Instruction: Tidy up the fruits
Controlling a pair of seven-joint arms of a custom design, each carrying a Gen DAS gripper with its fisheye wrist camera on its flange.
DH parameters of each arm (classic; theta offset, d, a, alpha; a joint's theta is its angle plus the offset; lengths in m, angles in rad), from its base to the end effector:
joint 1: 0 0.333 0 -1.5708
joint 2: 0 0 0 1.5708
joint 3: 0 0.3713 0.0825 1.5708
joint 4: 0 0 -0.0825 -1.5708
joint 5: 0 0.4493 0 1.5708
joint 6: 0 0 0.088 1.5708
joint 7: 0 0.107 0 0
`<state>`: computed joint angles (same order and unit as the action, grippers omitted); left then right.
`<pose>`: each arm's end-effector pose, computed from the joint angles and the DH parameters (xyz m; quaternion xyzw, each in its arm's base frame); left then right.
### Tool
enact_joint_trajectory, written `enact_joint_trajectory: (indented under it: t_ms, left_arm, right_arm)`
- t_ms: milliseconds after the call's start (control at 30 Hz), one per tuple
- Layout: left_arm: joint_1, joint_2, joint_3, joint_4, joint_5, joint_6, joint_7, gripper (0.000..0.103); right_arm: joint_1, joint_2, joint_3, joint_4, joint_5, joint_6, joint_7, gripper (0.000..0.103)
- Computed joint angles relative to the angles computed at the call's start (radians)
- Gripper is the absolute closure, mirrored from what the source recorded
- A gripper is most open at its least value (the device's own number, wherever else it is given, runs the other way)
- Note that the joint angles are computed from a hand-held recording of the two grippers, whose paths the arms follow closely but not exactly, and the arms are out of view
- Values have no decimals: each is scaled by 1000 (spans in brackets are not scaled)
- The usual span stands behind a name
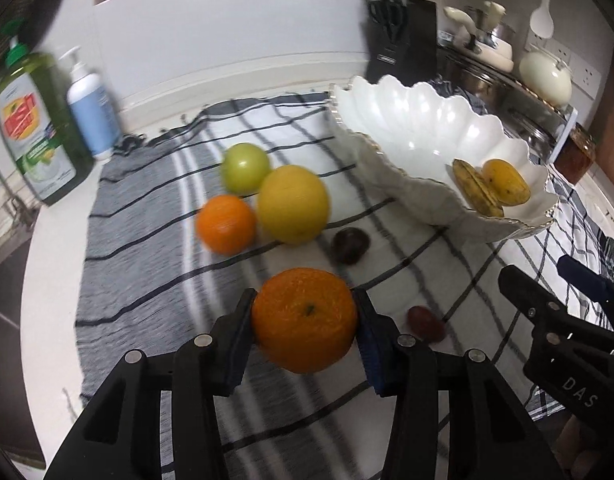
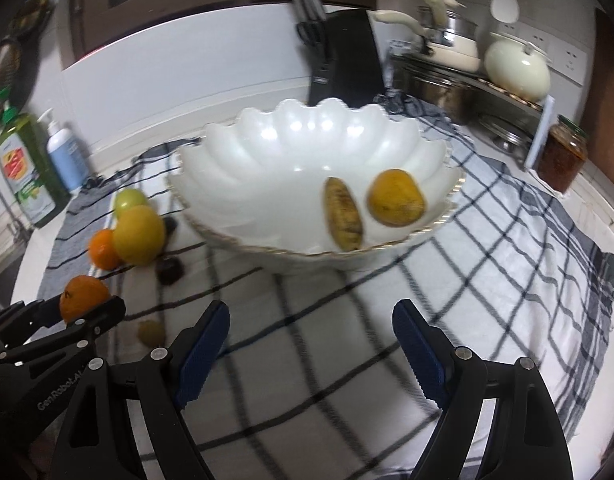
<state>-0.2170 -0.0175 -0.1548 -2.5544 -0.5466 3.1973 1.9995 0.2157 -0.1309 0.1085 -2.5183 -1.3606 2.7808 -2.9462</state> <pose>0.5051 -0.1446 0.3447 -0.5827 0.7468 -0.2668 0.1778 0.4580 0.1997 0.3507 -0.5824 0.7243 -0.2887 0.2296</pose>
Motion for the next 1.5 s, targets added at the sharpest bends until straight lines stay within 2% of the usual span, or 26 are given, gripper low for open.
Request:
enact_joint_trajectory:
  t_ms: [100, 167, 267, 367, 467, 533, 700, 800, 900, 1200, 1500]
  left_arm:
    - [-28, -17, 35, -15, -89, 12, 70, 57]
    - [-72, -26, 80, -18, -175, 16, 141, 57]
    - [-93, -35, 113, -26, -219, 23, 175, 57]
    - [-114, -37, 143, -28, -244, 24, 196, 57]
    - [-131, -34, 165, -22, -297, 20, 243, 57]
    - [-129, -31, 163, -16, -341, 15, 281, 57]
    - [-95, -22, 126, 4, -443, 0, 375, 57]
    - [-60, -18, 91, 7, -451, -2, 383, 57]
    - [-35, -18, 64, 6, -453, -2, 383, 57]
    - [-31, -29, 47, 4, -481, 3, 410, 57]
    - [-94, -58, 80, 3, -459, -3, 398, 57]
  right_arm:
    - [10, 23, 5, 16, -18, 21, -1, 19]
    - [18, 41, 5, 28, -26, 35, -4, 19]
    - [35, 72, 2, 51, -33, 54, -15, 21]
    - [52, 103, -3, 73, -33, 66, -35, 30]
    - [68, 129, -10, 87, -6, 71, -72, 43]
    - [76, 145, -17, 93, 24, 79, -105, 52]
    - [90, 172, -33, 100, 77, 101, -170, 63]
    - [95, 187, -43, 101, 109, 119, -204, 70]
    - [102, 190, -52, 104, 82, 127, -188, 78]
    - [96, 154, -57, 86, 35, 151, -135, 78]
    - [53, 80, -37, 54, -27, 153, -57, 78]
